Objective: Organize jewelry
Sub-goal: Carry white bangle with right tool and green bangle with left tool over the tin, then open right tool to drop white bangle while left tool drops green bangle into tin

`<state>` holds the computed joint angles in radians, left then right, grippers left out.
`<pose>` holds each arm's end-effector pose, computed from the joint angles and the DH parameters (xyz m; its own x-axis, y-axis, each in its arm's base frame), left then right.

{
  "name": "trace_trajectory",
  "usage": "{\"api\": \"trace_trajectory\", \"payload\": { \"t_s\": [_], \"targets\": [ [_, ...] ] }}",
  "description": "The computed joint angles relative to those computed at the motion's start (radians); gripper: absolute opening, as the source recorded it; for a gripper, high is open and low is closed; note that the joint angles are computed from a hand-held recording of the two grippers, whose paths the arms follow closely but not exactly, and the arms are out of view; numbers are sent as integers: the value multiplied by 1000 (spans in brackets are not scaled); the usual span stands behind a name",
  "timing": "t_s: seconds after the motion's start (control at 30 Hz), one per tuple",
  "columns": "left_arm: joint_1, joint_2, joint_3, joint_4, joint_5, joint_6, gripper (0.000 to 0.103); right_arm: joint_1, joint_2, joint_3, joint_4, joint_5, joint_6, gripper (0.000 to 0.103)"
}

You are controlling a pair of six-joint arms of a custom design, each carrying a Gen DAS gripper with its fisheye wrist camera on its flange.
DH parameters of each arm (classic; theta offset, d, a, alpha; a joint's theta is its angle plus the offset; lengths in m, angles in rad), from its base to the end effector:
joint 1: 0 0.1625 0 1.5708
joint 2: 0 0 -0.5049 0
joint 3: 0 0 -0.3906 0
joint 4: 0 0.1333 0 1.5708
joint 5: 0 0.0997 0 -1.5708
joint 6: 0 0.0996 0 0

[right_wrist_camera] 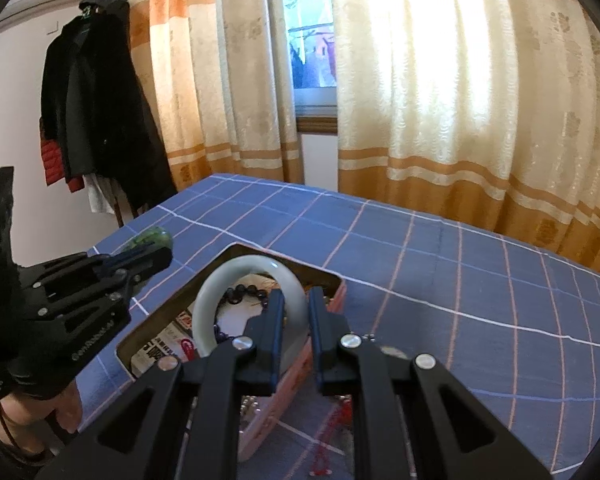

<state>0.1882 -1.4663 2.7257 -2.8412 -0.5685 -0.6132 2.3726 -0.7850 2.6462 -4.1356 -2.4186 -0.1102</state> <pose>-0.2272 -0.2644 0.2403 -0.6551 0.3234 -0.6828 0.7401 0.4564 -0.4939 0.3023 -0.2110 0.1594 -0.7435 -0.1956 0.6394 -0.6336 0.5119 -0.5802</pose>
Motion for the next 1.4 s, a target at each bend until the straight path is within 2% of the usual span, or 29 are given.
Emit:
{"api": "trace_trajectory", "payload": {
  "t_s": [0.87, 1.4],
  "targets": [
    [108, 25, 14, -45, -77, 30, 6, -42, 93, -24, 51, 50, 24, 15],
    [101, 55, 13, -24, -120, 26, 6, -66, 130, -9, 61, 58, 47, 15]
  ]
}}
